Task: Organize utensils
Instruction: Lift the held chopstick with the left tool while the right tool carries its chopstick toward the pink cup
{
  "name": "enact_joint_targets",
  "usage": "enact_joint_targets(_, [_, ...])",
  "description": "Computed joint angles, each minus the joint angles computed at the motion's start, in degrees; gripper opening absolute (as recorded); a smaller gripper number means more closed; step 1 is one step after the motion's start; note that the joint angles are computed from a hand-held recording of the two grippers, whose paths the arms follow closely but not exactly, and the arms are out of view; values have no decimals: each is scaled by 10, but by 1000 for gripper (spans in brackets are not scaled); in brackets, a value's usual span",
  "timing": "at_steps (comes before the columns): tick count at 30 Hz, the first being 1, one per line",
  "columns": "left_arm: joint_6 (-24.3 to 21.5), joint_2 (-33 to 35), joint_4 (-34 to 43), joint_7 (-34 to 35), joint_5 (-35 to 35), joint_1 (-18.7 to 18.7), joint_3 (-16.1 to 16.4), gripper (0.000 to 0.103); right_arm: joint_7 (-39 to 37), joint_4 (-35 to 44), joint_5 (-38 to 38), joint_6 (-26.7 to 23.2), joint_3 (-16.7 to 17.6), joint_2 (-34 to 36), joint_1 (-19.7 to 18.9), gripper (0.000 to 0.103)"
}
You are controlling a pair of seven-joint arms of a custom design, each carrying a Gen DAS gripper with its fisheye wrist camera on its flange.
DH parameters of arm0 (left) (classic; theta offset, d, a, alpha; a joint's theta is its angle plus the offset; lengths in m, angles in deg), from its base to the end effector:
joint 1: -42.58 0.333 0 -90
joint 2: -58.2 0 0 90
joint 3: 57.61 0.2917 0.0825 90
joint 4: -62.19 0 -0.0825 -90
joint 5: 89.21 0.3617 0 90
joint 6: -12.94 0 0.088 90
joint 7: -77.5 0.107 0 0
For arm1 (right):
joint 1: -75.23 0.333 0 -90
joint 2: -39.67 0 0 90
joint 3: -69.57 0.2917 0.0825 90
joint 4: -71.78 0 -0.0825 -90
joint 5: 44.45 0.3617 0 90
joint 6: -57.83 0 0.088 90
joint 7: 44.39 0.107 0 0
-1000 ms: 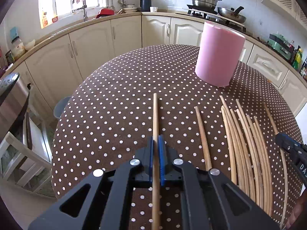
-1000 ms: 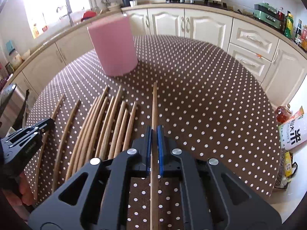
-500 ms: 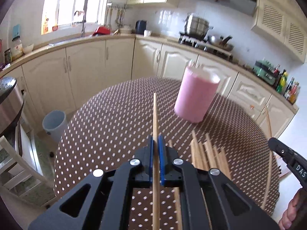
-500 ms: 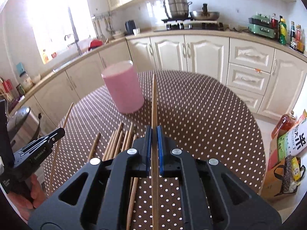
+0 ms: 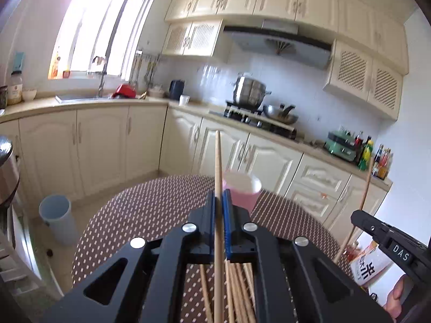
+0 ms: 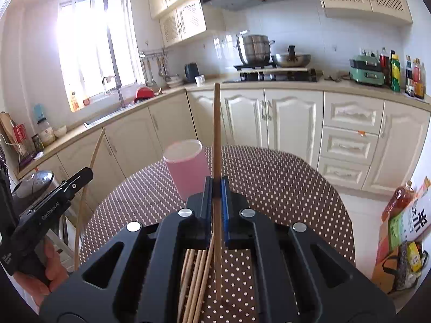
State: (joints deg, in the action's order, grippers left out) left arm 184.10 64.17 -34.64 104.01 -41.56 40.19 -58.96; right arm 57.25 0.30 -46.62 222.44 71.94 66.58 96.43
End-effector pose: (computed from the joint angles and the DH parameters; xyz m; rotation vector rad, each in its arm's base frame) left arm 0.6055 -0.0910 0.6349 -1.6773 1.2362 -1.1539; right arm 0.6522 0.2775 0.6222 -1.5945 1.2754 -0.6293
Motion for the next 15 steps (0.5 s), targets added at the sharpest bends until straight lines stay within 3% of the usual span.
enact_joint_targets(4, [31, 18, 47, -105, 112, -18, 27, 6, -10, 24, 4, 15, 7, 8, -3, 7])
enact_joint_targets(9, [56, 46, 109, -179, 208, -34, 48, 6, -32, 72, 9, 21, 12, 27, -1, 7])
enact_joint_targets(15, [14, 70, 143, -86, 146, -36, 25, 6, -59, 130, 12, 6, 14, 57, 4, 7])
